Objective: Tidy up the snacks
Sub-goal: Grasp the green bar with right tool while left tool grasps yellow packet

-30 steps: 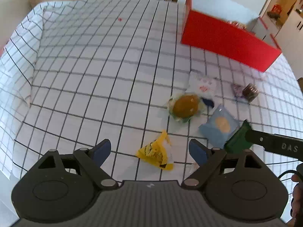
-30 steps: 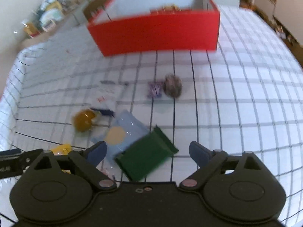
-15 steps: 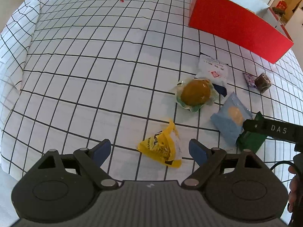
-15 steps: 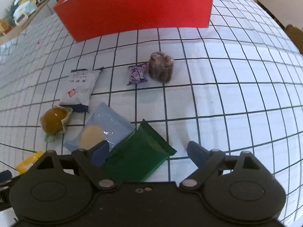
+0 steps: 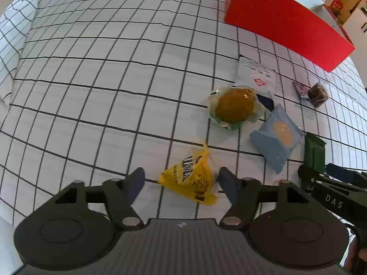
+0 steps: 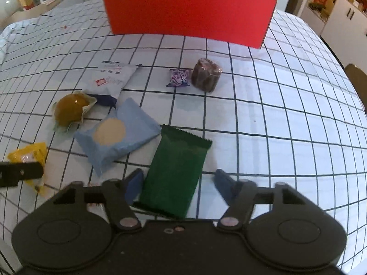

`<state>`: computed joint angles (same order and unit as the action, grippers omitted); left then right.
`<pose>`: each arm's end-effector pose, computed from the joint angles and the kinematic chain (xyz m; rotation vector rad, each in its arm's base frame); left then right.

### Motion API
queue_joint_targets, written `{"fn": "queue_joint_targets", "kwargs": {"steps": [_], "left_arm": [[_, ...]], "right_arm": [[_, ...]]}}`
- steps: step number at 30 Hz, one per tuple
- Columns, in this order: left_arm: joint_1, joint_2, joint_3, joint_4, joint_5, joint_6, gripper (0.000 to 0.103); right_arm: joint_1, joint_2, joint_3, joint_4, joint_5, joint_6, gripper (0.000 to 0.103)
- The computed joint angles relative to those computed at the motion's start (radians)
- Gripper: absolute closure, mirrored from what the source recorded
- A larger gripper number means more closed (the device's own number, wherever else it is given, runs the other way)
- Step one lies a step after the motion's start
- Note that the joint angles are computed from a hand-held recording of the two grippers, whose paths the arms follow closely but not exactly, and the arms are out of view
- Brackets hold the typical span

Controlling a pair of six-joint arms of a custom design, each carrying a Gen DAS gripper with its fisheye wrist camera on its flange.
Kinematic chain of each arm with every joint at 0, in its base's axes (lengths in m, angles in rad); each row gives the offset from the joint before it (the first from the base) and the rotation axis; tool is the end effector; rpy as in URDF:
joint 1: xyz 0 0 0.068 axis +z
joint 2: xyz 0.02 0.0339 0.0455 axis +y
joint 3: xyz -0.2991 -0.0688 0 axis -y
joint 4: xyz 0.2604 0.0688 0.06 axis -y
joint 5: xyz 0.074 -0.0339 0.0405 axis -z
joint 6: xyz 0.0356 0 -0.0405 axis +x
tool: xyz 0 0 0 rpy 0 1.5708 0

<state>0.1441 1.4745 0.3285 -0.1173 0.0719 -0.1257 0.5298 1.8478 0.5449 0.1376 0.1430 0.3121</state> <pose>0.1848 0.0242 0.0943 -0.3652 2.8083 -0.0978 0.2370 0.1329 0.0656 -0.2551 2.7021 0.0506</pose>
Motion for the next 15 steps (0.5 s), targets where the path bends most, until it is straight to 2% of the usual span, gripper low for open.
{"fn": "queue_joint_targets", "kwargs": {"steps": [1, 2, 4, 6, 8, 15], "left_arm": [[-0.005, 0.0, 0.002, 0.002, 0.003, 0.0, 0.043], [-0.012, 0.005, 0.005, 0.006, 0.005, 0.001, 0.047], [-0.021, 0.017, 0.01, 0.015, 0.0, -0.002, 0.047], [-0.018, 0.017, 0.01, 0.017, 0.0, 0.002, 0.055], [-0.007, 0.013, 0.009, 0.017, 0.006, 0.009, 0.057], [0.037, -0.035, 0.051, -0.07, 0.03, 0.017, 0.057]], "right_arm": [[-0.002, -0.012, -0.01, 0.007, -0.001, -0.011, 0.054], [-0.003, -0.021, -0.021, 0.018, 0.0, -0.022, 0.059], [-0.009, -0.019, -0.019, 0.025, -0.012, -0.029, 0.059], [-0.017, -0.019, -0.028, 0.041, -0.025, -0.034, 0.059], [-0.019, -0.019, -0.033, 0.045, -0.027, -0.027, 0.06], [-0.06, -0.101, -0.056, 0.025, -0.081, -0.032, 0.06]]}}
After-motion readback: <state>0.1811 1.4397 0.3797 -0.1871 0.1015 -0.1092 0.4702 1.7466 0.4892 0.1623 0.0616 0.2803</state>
